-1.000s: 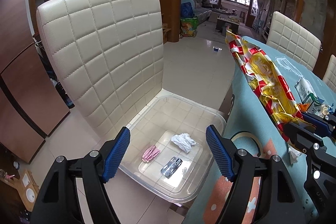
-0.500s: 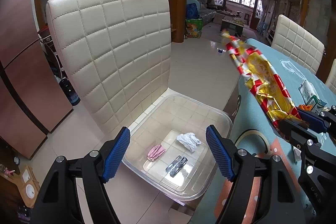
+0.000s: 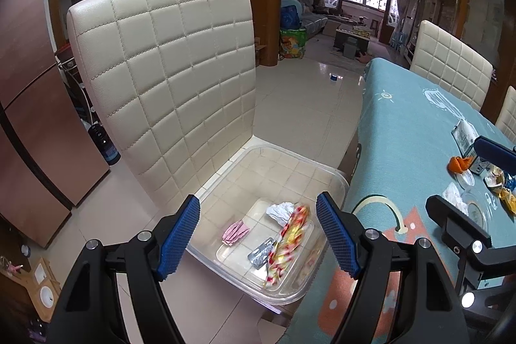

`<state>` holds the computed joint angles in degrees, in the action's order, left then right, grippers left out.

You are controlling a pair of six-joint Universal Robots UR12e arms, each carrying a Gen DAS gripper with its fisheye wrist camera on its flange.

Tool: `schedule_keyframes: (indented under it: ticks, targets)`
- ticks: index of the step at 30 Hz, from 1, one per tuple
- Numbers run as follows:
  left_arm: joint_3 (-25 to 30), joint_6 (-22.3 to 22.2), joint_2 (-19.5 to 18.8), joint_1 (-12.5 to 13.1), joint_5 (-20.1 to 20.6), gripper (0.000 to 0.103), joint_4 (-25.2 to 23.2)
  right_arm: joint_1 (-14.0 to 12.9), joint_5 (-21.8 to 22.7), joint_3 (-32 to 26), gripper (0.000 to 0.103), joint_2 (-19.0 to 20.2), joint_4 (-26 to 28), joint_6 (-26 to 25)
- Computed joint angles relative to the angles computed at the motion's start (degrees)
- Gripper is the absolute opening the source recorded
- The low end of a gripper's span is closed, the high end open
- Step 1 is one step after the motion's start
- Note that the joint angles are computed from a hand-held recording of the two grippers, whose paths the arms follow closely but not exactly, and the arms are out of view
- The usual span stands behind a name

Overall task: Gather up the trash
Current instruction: 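Carry the red-and-gold wrapper over the bin and open the right tool, then move both tools back to the table and grasp the clear cup stack with the right tool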

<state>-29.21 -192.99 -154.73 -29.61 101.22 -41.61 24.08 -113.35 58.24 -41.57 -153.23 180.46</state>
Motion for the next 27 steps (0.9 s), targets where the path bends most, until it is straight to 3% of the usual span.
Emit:
schedule_keyframes:
  ticks: [8, 16, 23, 27]
  targets:
    - [-1.5, 1.69, 1.14, -0.65, -0.1, 0.073, 2.24, 0.06, -1.61, 2.47, 0.084, -1.65, -2.52, 1.16]
    - [-0.92, 5.53, 1.28, -2.15, -2.56, 0.073, 2.39, -0.56, -4.22, 8.95, 0.084, -5.47, -4.67, 5.28]
    - [1.21, 8.1, 0.75, -3.16, -10.62, 0.077, 1.0, -2.22, -7.17, 18.0, 0.086, -10.94, -6.13, 12.24]
    - [3.6, 10.7, -0.32, -4.46, -12.15, 0.077, -0.01, -3.58, -9.06, 23.66, 0.087, -14.55, -5.82, 17.77]
